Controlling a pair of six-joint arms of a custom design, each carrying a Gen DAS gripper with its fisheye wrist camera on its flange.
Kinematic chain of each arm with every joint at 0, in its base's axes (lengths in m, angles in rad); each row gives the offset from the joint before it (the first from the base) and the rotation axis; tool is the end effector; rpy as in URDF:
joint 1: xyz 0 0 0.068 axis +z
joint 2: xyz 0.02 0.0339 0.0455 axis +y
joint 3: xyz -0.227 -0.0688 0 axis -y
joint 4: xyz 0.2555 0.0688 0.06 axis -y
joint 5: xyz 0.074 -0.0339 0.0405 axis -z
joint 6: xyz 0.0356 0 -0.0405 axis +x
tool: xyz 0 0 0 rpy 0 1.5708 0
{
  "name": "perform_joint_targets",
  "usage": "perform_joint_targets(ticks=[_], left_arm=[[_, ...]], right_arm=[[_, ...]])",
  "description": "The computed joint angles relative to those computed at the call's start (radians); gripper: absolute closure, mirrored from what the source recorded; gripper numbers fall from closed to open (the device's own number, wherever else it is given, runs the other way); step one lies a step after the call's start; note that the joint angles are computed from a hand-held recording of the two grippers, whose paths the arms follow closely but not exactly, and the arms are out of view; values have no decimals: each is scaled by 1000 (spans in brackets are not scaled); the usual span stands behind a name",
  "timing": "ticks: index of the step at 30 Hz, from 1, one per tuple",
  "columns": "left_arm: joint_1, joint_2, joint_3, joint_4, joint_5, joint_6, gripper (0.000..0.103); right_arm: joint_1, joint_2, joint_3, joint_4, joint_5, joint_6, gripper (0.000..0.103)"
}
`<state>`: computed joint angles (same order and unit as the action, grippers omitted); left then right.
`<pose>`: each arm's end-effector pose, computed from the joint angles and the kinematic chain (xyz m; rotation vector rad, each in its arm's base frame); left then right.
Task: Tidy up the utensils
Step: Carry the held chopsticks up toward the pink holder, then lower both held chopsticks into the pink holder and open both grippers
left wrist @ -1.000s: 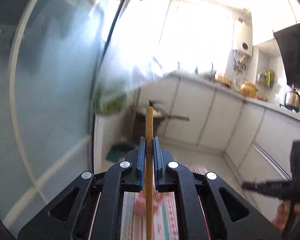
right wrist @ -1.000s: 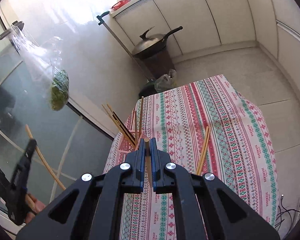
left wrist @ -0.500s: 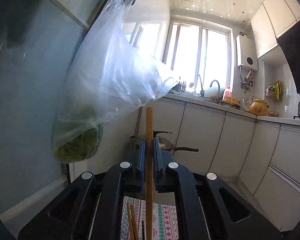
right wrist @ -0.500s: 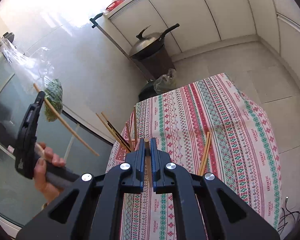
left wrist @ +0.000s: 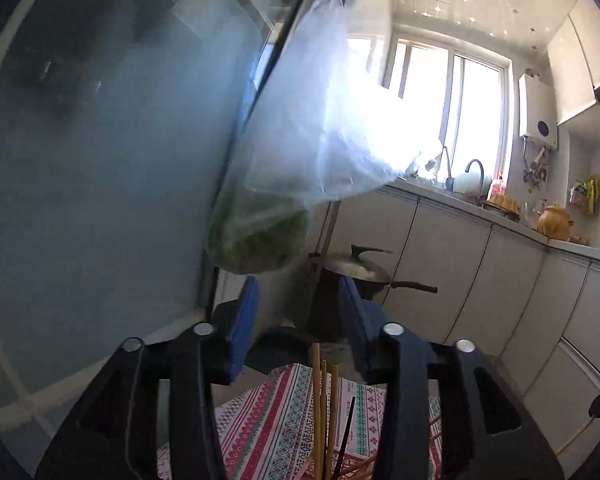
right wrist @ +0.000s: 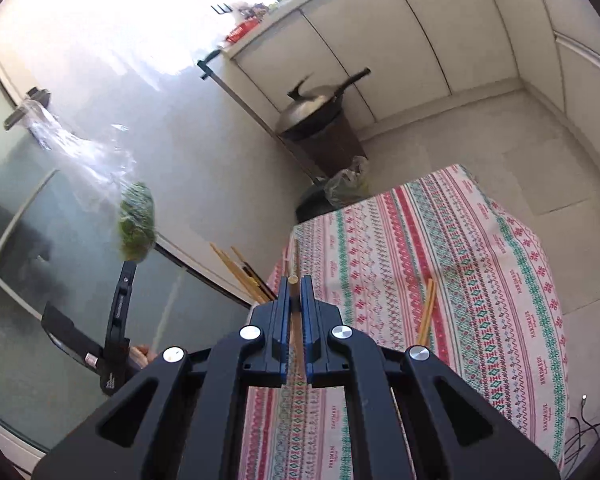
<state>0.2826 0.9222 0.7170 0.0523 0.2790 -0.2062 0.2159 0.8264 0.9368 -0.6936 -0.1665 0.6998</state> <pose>0.2449 0.0609 0.2846 -0.2138 1.7079 -0.1838 0.1986 0.0496 0.3082 0.4368 2.1879 0.6971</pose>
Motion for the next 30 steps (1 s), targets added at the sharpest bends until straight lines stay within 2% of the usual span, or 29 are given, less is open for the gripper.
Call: perform_joint_targets(ticks=[1,5,8,10,15,22,25,26,30], left_arm=[[26,-40,-4,-23,21,3,40],[85,-141,-9,-144,97,100,41],[110,-202,-41,-174,111,139,41],[139,-205,-37,-192,141,154,41],[186,-84,32,-209,190,136,41],[197,71,135,-247,197,122,40],[172,95,146,-260,171,144,40],[161,103,153,-275,168,155,40],[131,73,143,-299,163,180,40]], right_arm=[[22,-5,17,-6,27,9,98],[105,20,95,-2,130,54,98],[179,91,172,6,240,66,98],[232,153,224,20,325,66,98],[293,312,315,57,419,68,98],[304,514,369,134,433,77,98],[297,591,353,193,402,98,88],[292,604,332,221,388,114,82],[310,570,268,264,414,106,79]])
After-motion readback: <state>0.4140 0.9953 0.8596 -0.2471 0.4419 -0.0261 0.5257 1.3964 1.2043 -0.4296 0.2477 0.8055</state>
